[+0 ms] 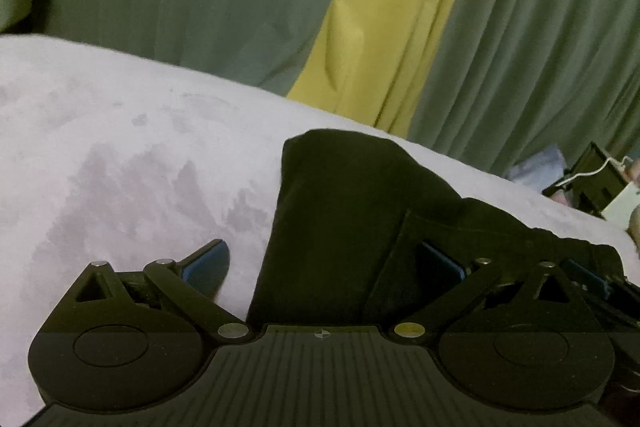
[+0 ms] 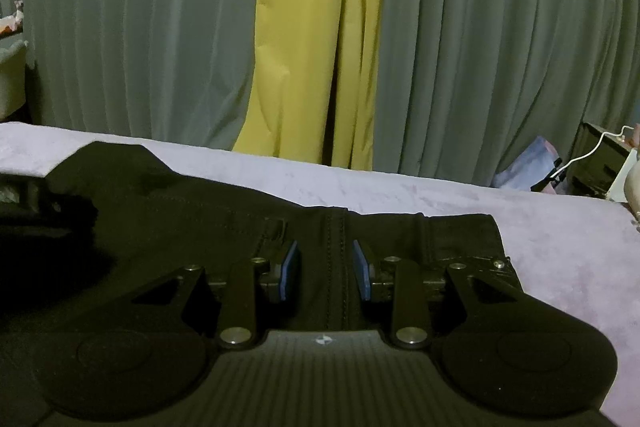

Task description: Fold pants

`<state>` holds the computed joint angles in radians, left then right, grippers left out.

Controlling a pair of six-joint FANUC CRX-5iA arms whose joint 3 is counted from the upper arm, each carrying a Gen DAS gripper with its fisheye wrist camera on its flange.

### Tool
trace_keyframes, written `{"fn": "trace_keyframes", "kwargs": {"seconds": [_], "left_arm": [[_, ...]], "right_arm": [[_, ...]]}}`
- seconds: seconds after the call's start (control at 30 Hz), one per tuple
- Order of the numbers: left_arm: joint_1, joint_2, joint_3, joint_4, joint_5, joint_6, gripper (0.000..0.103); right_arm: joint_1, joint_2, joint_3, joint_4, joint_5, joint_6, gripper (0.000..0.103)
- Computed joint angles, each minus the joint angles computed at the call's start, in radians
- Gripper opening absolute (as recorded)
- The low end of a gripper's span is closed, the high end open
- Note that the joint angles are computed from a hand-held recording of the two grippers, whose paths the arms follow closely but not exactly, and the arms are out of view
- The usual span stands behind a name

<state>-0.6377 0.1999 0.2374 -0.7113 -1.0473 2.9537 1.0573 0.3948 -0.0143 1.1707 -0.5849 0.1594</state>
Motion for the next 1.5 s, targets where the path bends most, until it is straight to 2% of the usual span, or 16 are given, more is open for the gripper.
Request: {"fn": "trace_keyframes", "kwargs": {"seconds": [0.1, 0.23, 0.4, 0.5, 0.57, 0.63, 0.67, 0.7, 0.73, 0.83, 0.97, 1.1, 1.2, 1.27, 1.33, 1.5], "left_arm": [[0.017, -0.032, -0.062, 0.006, 0.079, 0.034, 0.103], [0.04, -0.071, -0.095, 0.091, 0.102, -0.046, 0.103], [-0.025, -0.134, -0.139, 0.137, 0.04, -0.101, 0.103], [-0.099, -0.149, -0.14, 0.107, -0.018, -0.093, 0.103], [-0.141, -0.157, -0.139, 0.095, -0.055, -0.113, 0.103], [-0.182, -0.164, -0.13, 0.077, -0.116, -0.098, 0.103], [-0.185, -0.159, -0.121, 0.092, -0.147, -0.087, 0.103], [-0.199, -0.153, -0.108, 0.102, -0.187, -0.062, 0.103], [-0.212, -0.15, -0.1, 0.105, -0.206, -0.046, 0.103], [-0.279, -0.125, -0.05, 0.06, -0.276, -0.027, 0.103], [-0.324, -0.069, 0.023, 0.047, -0.355, -0.032, 0.103], [-0.336, -0.037, 0.056, 0.094, -0.403, -0.024, 0.103], [-0.359, -0.043, 0.063, 0.071, -0.416, 0.002, 0.103], [-0.368, -0.051, 0.06, 0.044, -0.42, 0.043, 0.103], [-0.372, -0.063, 0.05, 0.033, -0.415, 0.075, 0.103], [-0.363, -0.067, 0.045, 0.05, -0.406, 0.07, 0.103]], "right_arm": [[0.001, -0.001, 0.003, -0.009, 0.005, 0.008, 0.033], [0.026, -0.01, 0.036, -0.099, -0.042, 0.106, 0.033], [0.068, -0.101, -0.034, -0.173, -0.079, 0.142, 0.048], [0.09, -0.189, -0.141, -0.161, -0.046, 0.106, 0.048], [0.121, -0.22, -0.161, -0.205, -0.081, 0.146, 0.048], [0.149, -0.248, -0.179, -0.204, -0.122, 0.157, 0.059], [0.163, -0.263, -0.185, -0.21, -0.137, 0.174, 0.072], [0.184, -0.274, -0.171, -0.257, -0.172, 0.213, 0.093], [0.197, -0.288, -0.169, -0.301, -0.184, 0.232, 0.096], [0.235, -0.333, -0.184, -0.391, -0.217, 0.269, 0.097], [0.283, -0.324, -0.127, -0.479, -0.356, 0.271, 0.099], [0.337, -0.347, -0.155, -0.417, -0.426, 0.151, 0.099], [0.376, -0.323, -0.128, -0.38, -0.526, 0.145, 0.099], [0.382, -0.299, -0.072, -0.429, -0.58, 0.273, 0.099], [0.387, -0.294, -0.066, -0.43, -0.587, 0.325, 0.099], [0.39, -0.298, -0.089, -0.374, -0.578, 0.271, 0.099]]}}
